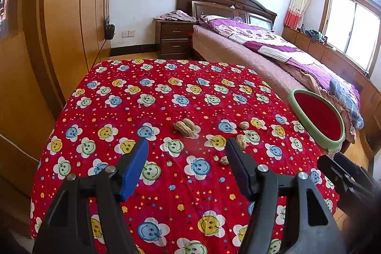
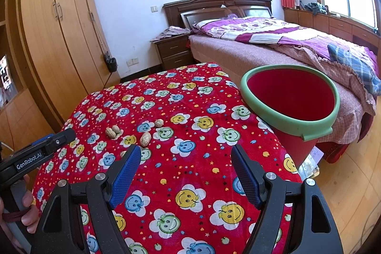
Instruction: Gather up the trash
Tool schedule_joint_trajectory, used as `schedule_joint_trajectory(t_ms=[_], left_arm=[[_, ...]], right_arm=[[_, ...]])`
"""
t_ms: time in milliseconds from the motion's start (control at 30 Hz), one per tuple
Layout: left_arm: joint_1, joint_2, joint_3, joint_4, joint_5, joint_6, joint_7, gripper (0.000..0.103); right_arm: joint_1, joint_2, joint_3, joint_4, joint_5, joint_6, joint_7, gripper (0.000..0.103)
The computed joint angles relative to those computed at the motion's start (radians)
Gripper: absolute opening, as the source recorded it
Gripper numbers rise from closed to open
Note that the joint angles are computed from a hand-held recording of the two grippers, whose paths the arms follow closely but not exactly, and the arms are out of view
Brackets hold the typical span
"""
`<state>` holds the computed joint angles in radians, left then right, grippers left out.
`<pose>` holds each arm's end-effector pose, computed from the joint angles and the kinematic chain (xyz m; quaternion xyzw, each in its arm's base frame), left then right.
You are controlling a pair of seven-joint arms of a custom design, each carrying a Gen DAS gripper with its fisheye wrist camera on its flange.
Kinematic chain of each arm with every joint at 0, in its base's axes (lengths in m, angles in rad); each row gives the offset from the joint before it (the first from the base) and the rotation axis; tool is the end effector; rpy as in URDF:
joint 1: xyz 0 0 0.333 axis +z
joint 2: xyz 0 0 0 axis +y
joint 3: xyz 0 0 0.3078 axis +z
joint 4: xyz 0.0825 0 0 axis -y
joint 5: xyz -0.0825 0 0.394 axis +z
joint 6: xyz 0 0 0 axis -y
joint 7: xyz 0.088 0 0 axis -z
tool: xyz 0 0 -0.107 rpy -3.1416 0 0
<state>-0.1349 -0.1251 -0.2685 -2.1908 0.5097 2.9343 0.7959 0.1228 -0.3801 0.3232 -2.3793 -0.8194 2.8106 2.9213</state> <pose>0.5053 -0.2552 0.5214 -0.6060 0.6664 -0.3617 0.2405 0.4230 0.2549 0.5227 -0.5640 0.6855 -0.2785 0.3665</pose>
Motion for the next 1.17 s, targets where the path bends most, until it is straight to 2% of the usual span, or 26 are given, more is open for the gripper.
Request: schedule_joint_trajectory(t_ms=[300, 500, 700, 1067, 1167], left_arm=[[0.001, -0.001, 0.000, -0.002, 0.002, 0.001, -0.001, 0.067], [0.024, -0.010, -0.017, 0.003, 0.090, -0.005, -0.076, 0.067], [0.029, -0.018, -0.017, -0.003, 0.118, 0.005, -0.099, 0.067], [0.026, -0.018, -0.017, -0.004, 0.120, 0.004, -0.103, 0.067], [0.016, -0.018, -0.009, -0.006, 0.092, 0.006, -0.072, 0.067]], right_arm=[[0.002, 0.000, -0.001, -0.001, 0.003, -0.001, -0.002, 0.079], [0.002, 0.000, -0.002, 0.000, 0.003, -0.001, -0.003, 0.079], [0.001, 0.000, 0.000, 0.000, -0.001, 0.000, 0.000, 0.079], [0.003, 0.003, -0.001, 0.000, -0.004, 0.000, 0.004, 0.079], [0.004, 0.003, -0.002, 0.000, -0.004, 0.000, 0.004, 0.079]])
